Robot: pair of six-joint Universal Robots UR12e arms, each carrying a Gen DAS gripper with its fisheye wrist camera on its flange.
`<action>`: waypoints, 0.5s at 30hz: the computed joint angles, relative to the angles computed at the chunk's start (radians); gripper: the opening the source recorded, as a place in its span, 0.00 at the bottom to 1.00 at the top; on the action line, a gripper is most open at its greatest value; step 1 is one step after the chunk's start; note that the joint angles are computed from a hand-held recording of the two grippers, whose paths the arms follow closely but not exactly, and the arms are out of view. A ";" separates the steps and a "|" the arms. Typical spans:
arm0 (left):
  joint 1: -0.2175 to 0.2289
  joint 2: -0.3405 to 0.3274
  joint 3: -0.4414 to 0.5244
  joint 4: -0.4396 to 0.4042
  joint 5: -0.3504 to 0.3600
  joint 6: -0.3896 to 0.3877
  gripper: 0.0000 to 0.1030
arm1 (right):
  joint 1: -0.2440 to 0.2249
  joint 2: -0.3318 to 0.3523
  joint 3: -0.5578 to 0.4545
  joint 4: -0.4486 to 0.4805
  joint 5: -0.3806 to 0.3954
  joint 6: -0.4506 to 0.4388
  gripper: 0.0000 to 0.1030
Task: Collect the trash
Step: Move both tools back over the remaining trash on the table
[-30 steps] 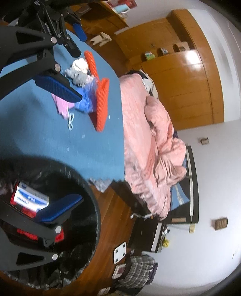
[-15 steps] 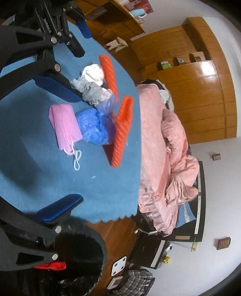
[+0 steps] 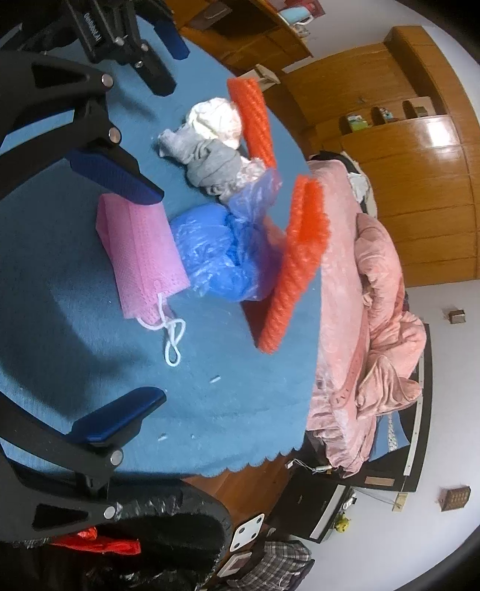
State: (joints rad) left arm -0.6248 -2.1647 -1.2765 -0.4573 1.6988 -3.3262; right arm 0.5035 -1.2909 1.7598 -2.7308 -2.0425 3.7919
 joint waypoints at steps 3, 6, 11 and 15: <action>0.002 -0.003 0.004 -0.006 -0.002 -0.007 0.88 | -0.002 0.004 -0.007 0.014 0.021 -0.011 0.94; 0.003 -0.003 0.003 -0.009 -0.004 -0.011 0.88 | -0.002 0.010 -0.014 0.019 0.031 -0.018 0.94; 0.003 -0.004 0.004 -0.014 -0.003 -0.012 0.88 | -0.005 0.013 -0.022 0.046 0.048 -0.021 0.93; 0.003 -0.007 0.009 -0.022 -0.002 -0.006 0.88 | -0.009 0.014 -0.024 0.060 0.069 -0.019 0.89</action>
